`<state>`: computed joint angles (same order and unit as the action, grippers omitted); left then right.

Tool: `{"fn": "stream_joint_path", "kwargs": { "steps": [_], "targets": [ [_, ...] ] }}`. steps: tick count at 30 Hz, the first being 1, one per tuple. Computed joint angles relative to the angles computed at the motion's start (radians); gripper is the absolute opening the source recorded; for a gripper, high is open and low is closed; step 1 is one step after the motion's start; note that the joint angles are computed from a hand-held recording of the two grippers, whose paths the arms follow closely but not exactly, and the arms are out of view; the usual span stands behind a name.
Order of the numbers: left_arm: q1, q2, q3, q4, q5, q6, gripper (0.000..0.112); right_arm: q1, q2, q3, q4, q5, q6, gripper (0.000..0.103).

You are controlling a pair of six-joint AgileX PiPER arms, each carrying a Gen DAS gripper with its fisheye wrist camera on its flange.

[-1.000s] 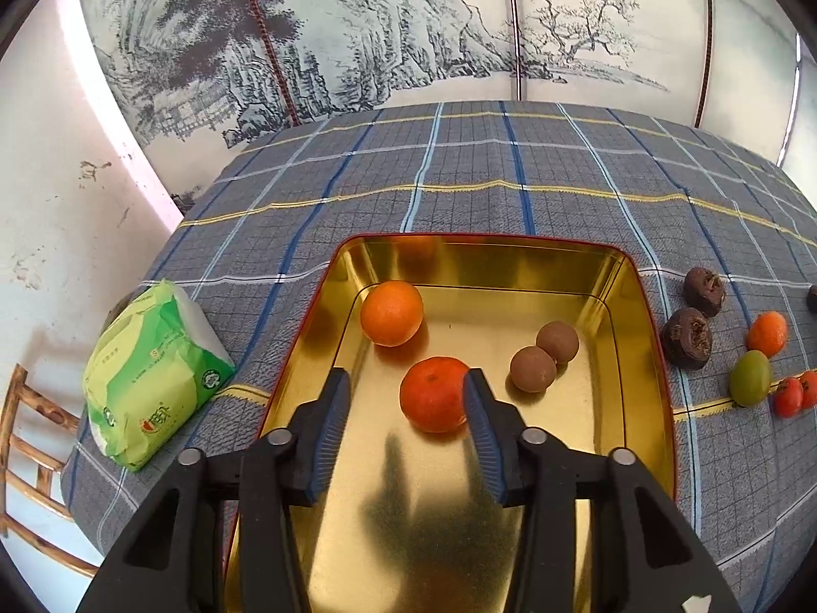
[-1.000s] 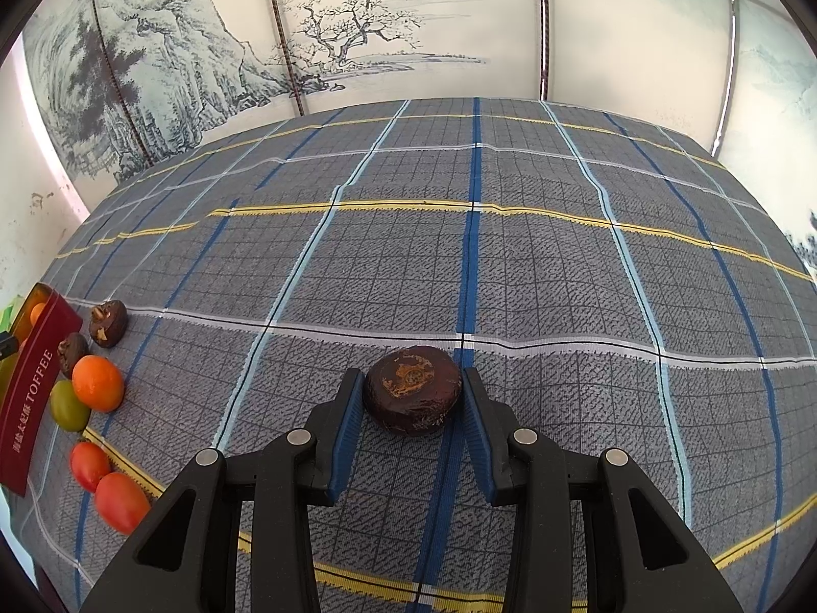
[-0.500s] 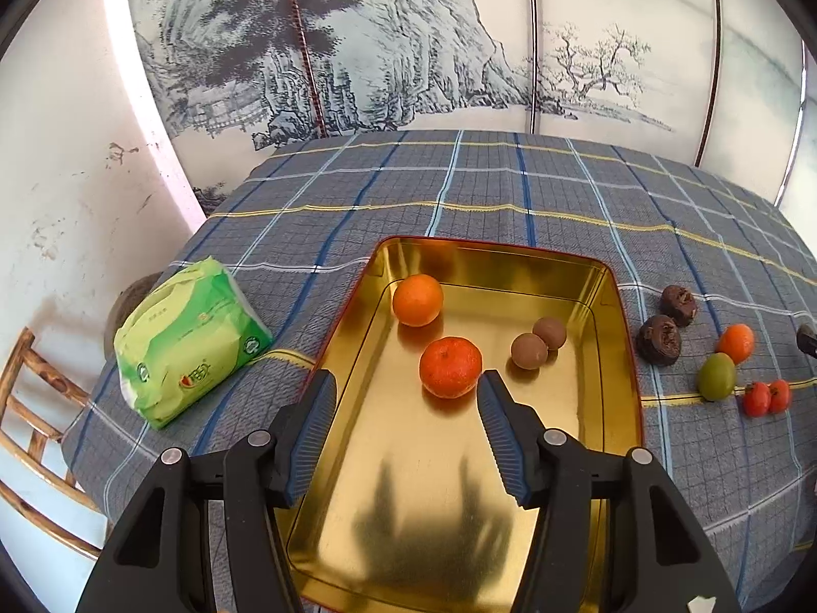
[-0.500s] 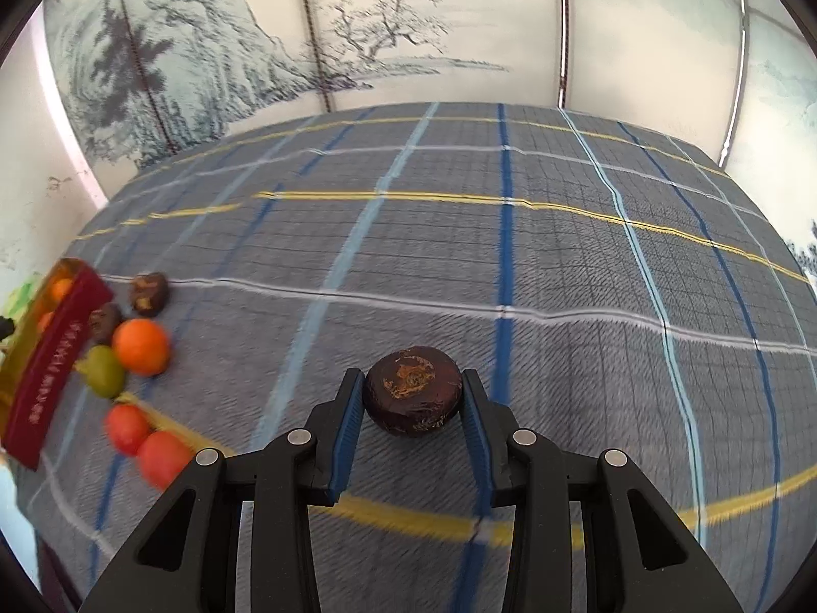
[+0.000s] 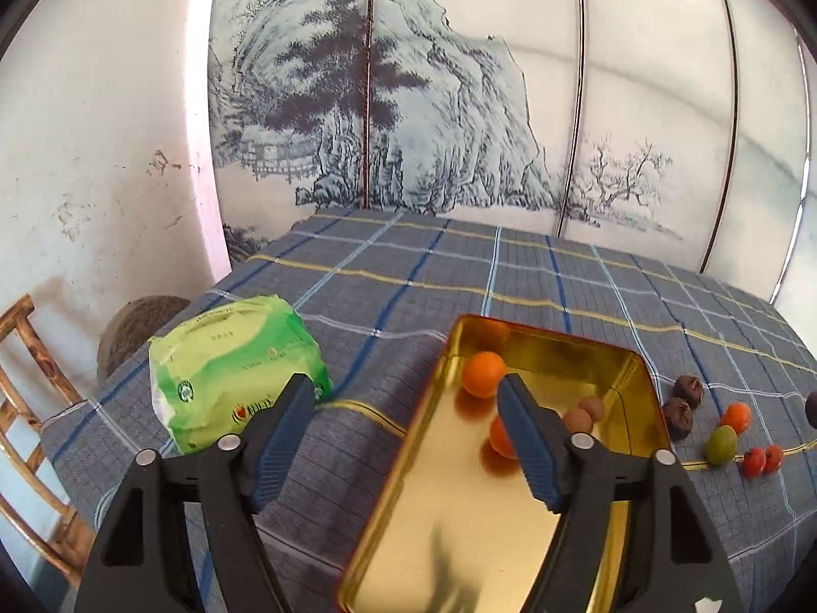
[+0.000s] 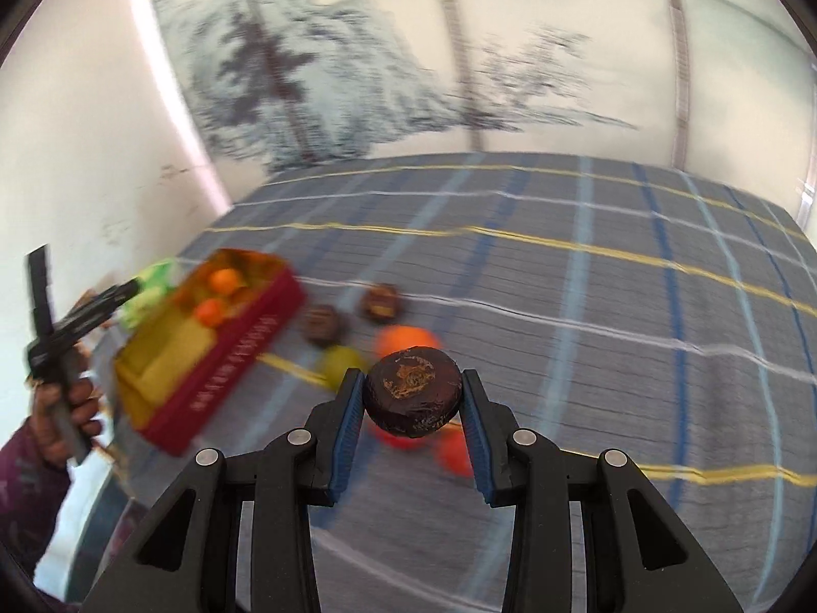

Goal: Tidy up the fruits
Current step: 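Carry the dark brown fruit into the tin and open the right gripper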

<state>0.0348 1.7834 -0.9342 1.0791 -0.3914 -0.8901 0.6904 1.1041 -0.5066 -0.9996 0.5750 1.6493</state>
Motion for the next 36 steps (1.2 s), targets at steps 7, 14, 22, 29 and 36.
{"fn": "stream_joint_path", "kwargs": {
  "steps": [7, 14, 22, 29, 36],
  "targets": [
    [0.077, 0.093, -0.060, 0.090, -0.112, -0.031, 0.072, 0.086, 0.241, -0.229, -0.026, -0.101, -0.021, 0.039],
    [0.111, 0.139, -0.077, 0.066, -0.179, -0.005, 0.070, 0.063, 0.492, -0.459, 0.078, -0.205, -0.200, 0.039],
    [0.142, 0.168, -0.094, 0.062, -0.220, -0.057, 0.068, 0.022, 0.718, -0.697, 0.367, -0.223, -0.556, 0.039],
    [0.144, 0.179, -0.104, 0.077, -0.213, -0.105, 0.068, -0.002, 0.886, -0.908, 0.650, -0.173, -0.879, 0.039],
    [0.146, 0.191, -0.122, 0.110, -0.200, -0.147, 0.070, -0.004, 1.027, -1.124, 0.790, -0.059, -1.066, 0.039]
  ]
}}
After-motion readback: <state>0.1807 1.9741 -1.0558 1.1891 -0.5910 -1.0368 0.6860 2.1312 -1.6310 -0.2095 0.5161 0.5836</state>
